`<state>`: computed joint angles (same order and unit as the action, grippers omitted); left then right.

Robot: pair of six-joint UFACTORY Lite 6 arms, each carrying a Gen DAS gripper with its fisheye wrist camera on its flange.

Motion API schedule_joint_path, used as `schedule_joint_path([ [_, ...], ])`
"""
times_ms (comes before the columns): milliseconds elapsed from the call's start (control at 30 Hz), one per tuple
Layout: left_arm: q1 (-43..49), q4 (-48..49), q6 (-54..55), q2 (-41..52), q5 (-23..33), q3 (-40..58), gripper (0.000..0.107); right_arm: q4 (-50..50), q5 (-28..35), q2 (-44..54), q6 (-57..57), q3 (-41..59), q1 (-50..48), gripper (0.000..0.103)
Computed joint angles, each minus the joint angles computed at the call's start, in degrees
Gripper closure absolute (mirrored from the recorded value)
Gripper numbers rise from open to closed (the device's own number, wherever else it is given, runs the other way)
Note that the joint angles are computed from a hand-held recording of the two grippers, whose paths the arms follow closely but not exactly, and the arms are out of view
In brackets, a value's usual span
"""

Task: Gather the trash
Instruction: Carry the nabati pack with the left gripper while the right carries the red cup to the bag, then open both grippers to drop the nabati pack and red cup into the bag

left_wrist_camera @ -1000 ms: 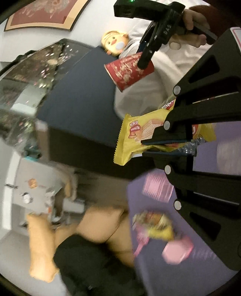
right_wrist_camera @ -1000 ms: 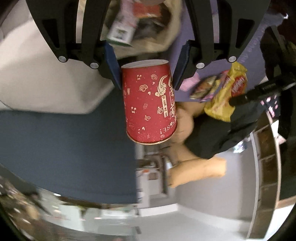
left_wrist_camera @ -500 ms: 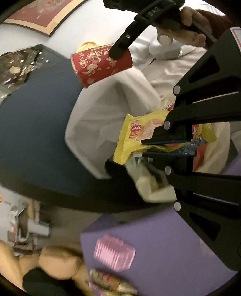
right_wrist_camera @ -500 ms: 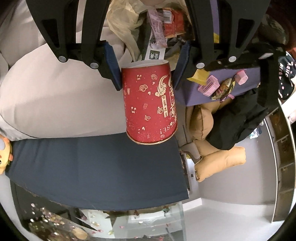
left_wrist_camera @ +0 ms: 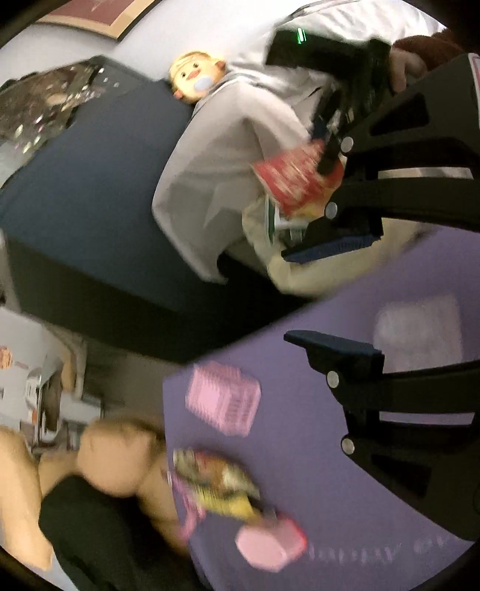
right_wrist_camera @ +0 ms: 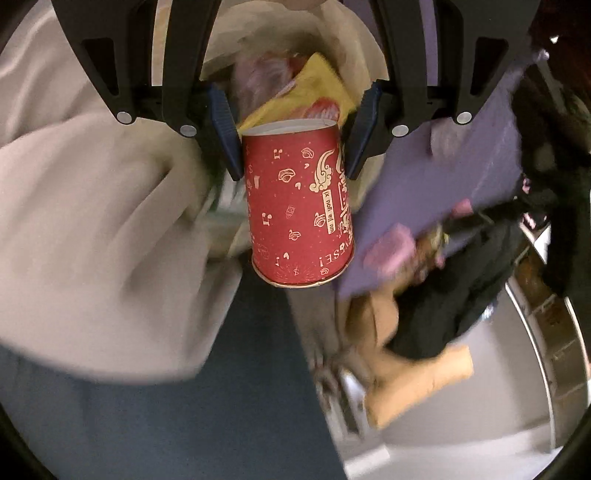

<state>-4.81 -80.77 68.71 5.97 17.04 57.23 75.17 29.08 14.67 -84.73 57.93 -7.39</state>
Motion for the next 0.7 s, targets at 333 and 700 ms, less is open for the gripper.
schedule_joint_path([
  [333, 21.4, -0.6, 9.6, -10.2, 7.3, -12.7, 0.066, -17.7, -14.8, 10.6, 17.9, 4.2, 10.8, 0.05],
  [700, 39.1, -4.2, 19.1, -7.6, 17.6, -15.2, 0.064, -29.0, -13.8, -6.1, 31.2, -2.8, 10.1, 0.049],
])
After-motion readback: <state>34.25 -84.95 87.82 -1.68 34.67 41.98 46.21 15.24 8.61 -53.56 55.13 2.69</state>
